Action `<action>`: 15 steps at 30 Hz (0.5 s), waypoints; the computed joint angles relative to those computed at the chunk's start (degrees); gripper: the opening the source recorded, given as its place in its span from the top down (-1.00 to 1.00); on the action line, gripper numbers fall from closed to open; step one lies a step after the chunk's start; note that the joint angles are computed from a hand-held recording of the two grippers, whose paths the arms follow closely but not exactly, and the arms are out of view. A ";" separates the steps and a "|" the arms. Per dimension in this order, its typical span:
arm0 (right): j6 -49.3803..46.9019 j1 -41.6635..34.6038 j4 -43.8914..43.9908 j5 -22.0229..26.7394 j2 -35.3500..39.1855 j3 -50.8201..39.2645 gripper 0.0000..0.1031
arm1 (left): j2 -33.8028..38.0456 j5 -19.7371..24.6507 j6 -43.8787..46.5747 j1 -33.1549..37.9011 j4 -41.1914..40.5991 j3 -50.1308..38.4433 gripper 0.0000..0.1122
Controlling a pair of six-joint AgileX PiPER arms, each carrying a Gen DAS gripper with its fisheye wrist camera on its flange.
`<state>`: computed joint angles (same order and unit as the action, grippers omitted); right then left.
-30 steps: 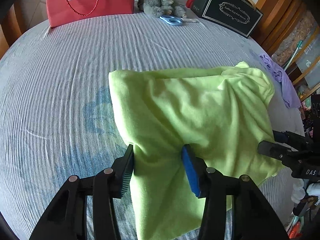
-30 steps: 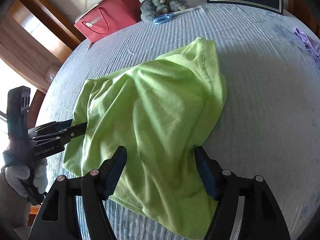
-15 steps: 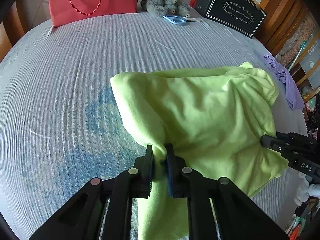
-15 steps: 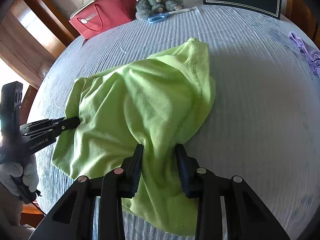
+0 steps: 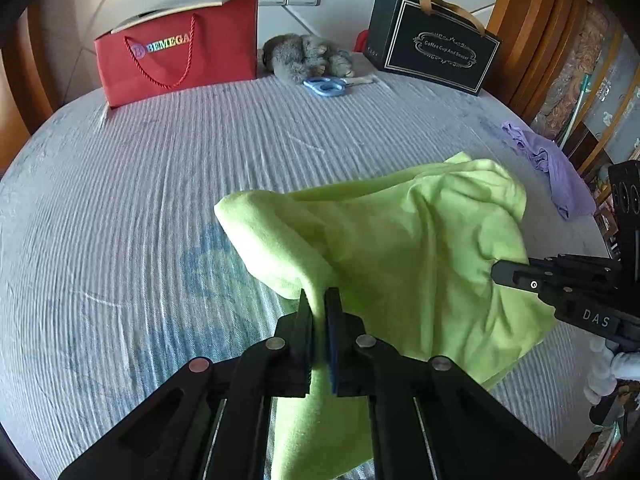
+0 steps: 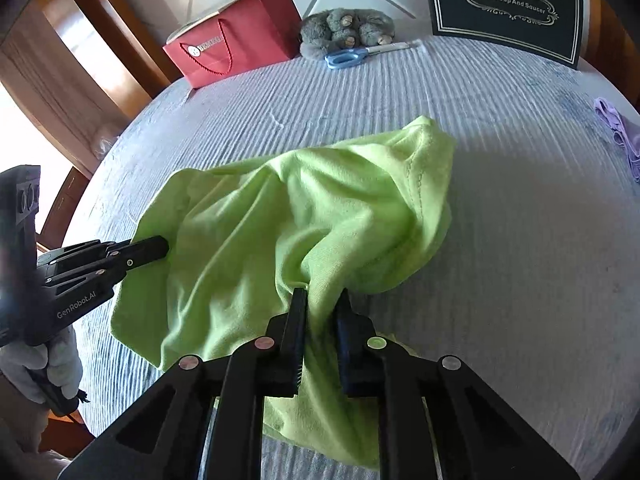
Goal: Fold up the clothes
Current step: 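Grasp the folded T-shirt bundle with both tools and lift it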
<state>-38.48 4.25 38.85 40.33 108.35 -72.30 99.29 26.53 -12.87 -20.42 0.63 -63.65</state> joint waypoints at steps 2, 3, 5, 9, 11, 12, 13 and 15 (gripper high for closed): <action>-1.76 -0.93 2.62 -0.31 -2.47 1.36 0.76 | -2.02 0.75 -1.35 -0.95 2.18 -0.54 0.93; -2.32 -1.19 3.27 -0.56 -3.65 1.91 0.76 | -2.94 0.96 -2.45 -1.54 3.78 -0.73 0.93; -3.09 -1.70 4.06 -0.93 -5.70 2.80 0.77 | -4.38 1.66 -4.26 -2.33 6.21 -1.42 0.93; -3.93 -3.15 5.75 -1.42 -9.43 4.63 0.77 | -2.45 5.01 -4.64 -4.66 7.47 -8.05 0.93; -4.20 -4.36 6.84 -1.19 -11.23 5.34 0.77 | -1.52 6.72 -2.97 -5.69 7.25 -11.46 0.93; -3.62 -4.84 6.58 -1.36 -12.15 5.58 0.77 | -0.91 7.40 -1.85 -6.17 6.82 -13.28 0.93; -2.85 -5.21 6.00 -1.75 -12.94 5.68 0.77 | -0.26 8.10 -0.72 -6.63 6.37 -15.16 0.93; -1.38 -6.59 5.19 -1.88 -14.25 5.50 0.77 | 1.33 9.93 2.24 -7.69 4.61 -19.67 0.93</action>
<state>-39.86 -2.34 44.04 38.45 94.10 -66.80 100.62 36.46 -10.63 -28.11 5.24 -83.32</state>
